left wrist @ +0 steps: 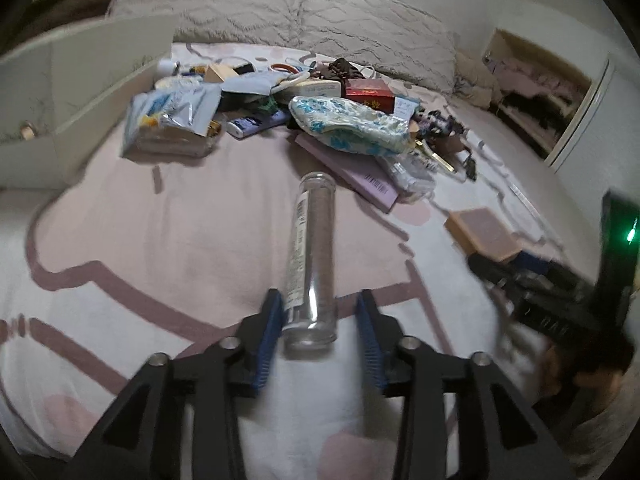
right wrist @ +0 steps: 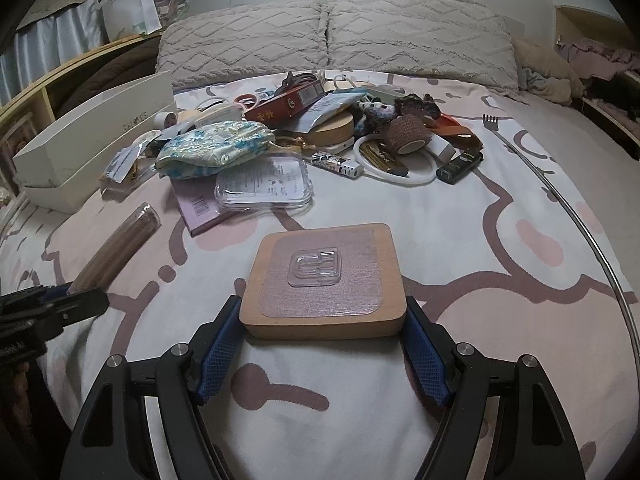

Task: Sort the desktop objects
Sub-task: 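Lift the clear tube with the left gripper while the right holds the pad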

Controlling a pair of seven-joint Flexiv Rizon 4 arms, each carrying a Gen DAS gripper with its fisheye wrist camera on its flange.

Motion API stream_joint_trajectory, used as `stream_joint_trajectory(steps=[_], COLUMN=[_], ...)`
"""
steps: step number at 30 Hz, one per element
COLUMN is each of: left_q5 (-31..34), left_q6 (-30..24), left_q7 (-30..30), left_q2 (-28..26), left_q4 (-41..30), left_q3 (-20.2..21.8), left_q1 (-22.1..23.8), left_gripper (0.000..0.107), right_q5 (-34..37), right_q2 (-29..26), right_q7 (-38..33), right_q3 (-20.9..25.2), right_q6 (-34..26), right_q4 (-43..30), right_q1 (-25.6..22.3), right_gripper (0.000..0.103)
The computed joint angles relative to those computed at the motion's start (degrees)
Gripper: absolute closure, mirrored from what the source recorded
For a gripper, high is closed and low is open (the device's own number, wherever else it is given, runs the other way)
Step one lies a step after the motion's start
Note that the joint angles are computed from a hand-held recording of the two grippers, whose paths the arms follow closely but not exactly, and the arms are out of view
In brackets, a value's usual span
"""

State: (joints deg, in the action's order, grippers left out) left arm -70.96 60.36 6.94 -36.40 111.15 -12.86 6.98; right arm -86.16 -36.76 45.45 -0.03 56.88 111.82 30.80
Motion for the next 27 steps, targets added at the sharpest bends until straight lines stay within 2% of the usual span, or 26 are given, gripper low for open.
stream_joint_trajectory(steps=[2, 3, 6, 11, 15, 17, 24, 27], left_q5=[0.49, 0.34, -1.06, 2.07, 2.79, 1.81, -4.45, -7.89], left_q6=[0.62, 1.44, 4.49, 3.83, 6.15, 8.61, 13.11, 13.48], left_q7=[0.64, 1.24, 3.18, -1.17, -1.21, 0.71, 8.32, 11.42], left_q2=[0.25, 0.37, 0.14, -1.65, -2.68, -3.08, -3.50, -3.38], left_q4=[0.19, 0.34, 0.08, -2.81, -3.83, -3.85, -3.43, -3.46], left_q3=[-0.08, -0.26, -1.02, -0.96, -2.34, -3.58, -6.67, -6.48], left_q1=[-0.61, -1.02, -2.13, -2.01, -1.86, -1.75, -1.17, -1.89], left_gripper=[0.046, 0.044, 0.044, 0.044, 0.048, 0.054, 0.061, 0.064], right_q5=[0.06, -0.07, -0.19, -0.63, -0.77, -0.81, -3.56, -2.14], right_q2=[-0.05, -0.06, -0.07, -0.12, -0.17, -0.16, -0.21, -0.62], right_q7=[-0.04, 0.13, 0.37, 0.88, 1.03, 1.07, 4.72, 3.29], right_q3=[0.01, -0.02, 0.00, -0.06, -0.04, -0.01, -0.32, 0.04], right_q6=[0.11, 0.23, 0.40, 0.70, 0.67, 0.68, 1.53, 0.58], right_q4=[-0.04, -0.04, 0.00, -0.01, -0.05, -0.03, -0.10, -0.66], right_q1=[-0.06, -0.10, -0.19, -0.32, -0.39, -0.42, -1.39, -1.35], right_gripper=[0.026, 0.026, 0.026, 0.025, 0.026, 0.026, 0.026, 0.025])
